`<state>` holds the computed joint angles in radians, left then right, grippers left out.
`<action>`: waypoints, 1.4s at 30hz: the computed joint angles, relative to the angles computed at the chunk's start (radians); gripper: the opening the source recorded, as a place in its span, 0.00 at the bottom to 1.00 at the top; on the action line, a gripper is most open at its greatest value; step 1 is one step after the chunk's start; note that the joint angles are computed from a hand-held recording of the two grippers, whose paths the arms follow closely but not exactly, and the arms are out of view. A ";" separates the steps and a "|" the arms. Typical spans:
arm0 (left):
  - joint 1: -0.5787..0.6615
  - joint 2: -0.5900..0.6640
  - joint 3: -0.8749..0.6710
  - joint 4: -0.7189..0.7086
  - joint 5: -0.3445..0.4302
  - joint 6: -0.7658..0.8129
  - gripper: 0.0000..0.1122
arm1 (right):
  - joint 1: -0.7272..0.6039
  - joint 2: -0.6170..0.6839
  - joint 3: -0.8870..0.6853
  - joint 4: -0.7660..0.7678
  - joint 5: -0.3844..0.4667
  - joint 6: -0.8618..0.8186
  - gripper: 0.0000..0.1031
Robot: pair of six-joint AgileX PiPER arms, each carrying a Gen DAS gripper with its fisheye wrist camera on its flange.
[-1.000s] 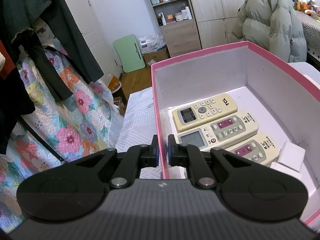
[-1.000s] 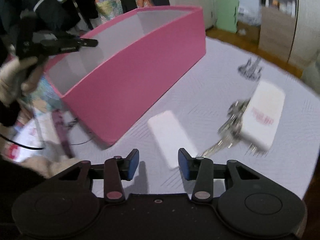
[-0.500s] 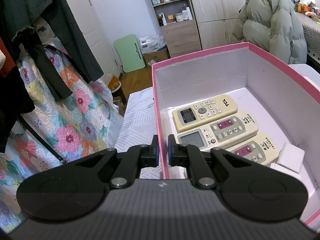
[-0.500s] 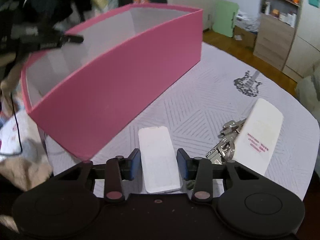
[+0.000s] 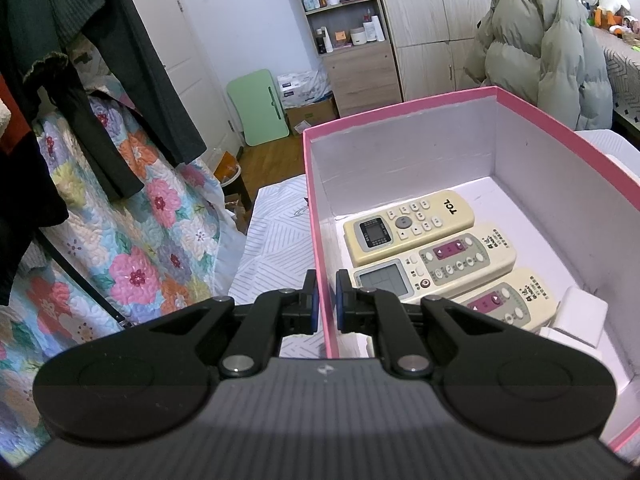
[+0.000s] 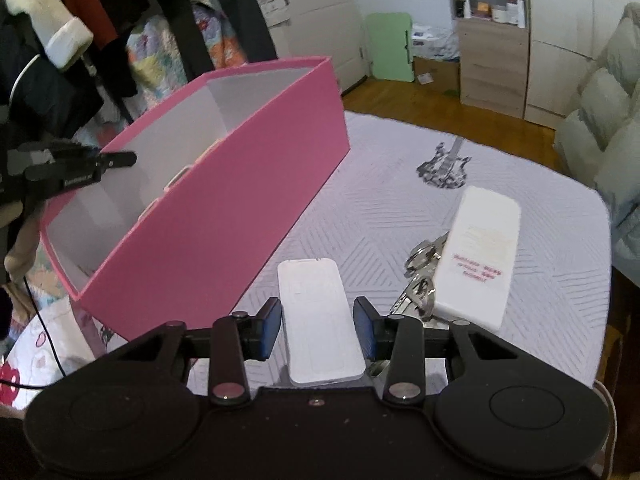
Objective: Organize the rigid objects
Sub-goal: 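Carry the flat white case into the pink box and release it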
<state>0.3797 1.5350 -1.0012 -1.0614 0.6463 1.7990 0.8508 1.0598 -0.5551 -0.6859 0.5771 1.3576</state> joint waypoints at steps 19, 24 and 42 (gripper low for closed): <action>0.042 0.025 -0.014 -0.056 0.075 0.012 0.05 | 0.184 0.441 -0.670 -0.146 0.402 -0.242 0.44; 0.055 0.037 -0.025 -0.064 0.104 0.007 0.04 | 0.178 0.621 -0.814 -0.146 0.540 -0.292 0.44; 0.008 0.026 -0.029 0.024 0.039 -0.039 0.05 | 0.148 0.489 -0.705 -0.080 0.467 -0.059 0.40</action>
